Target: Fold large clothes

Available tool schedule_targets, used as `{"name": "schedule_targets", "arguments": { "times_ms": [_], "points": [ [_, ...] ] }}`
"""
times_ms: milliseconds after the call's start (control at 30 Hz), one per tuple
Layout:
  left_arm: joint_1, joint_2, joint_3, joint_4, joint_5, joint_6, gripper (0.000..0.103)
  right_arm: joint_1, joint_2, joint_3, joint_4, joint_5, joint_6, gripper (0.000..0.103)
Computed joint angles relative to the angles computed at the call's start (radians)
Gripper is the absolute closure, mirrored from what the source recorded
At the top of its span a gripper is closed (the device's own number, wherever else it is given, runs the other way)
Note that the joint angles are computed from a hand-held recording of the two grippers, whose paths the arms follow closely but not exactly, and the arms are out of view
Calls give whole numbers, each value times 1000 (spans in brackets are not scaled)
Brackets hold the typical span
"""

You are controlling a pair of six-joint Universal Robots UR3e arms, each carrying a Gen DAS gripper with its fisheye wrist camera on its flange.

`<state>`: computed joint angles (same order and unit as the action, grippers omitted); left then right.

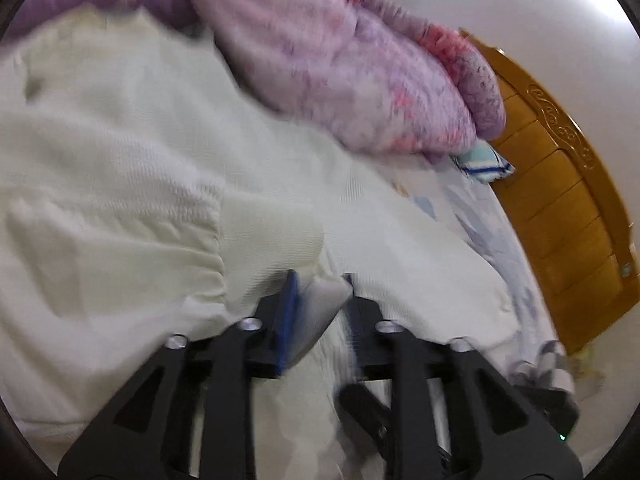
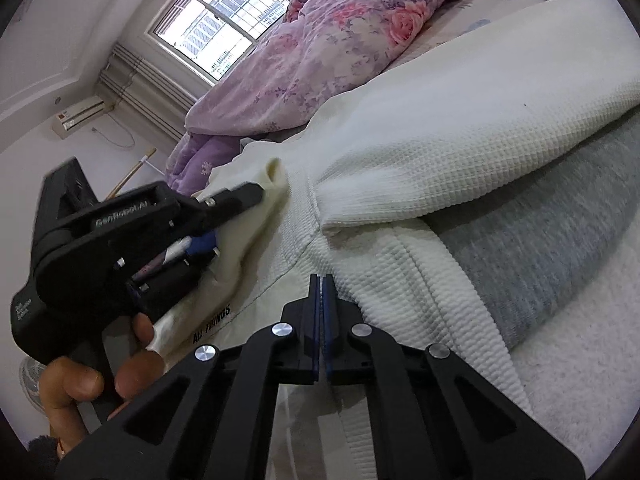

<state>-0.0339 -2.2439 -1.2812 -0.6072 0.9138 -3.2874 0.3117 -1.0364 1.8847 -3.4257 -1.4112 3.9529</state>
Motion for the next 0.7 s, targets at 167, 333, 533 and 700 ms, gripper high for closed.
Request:
{"name": "schedule_targets", "arguments": {
  "times_ms": [167, 333, 533, 700],
  "points": [
    [63, 200, -263, 133, 4, 48, 29, 1, -6, 3, 6, 0, 1, 103],
    [85, 382, -468, 163, 265, 103, 28, 7, -19, -13, 59, -9, -5, 103],
    [168, 531, -628, 128, 293, 153, 27, 57, -138, -237, 566, -104, -146, 72],
    [224, 585, -641, 81, 308, 195, 27, -27, -388, -332, 885, -311, -139, 41]
  ]
}}
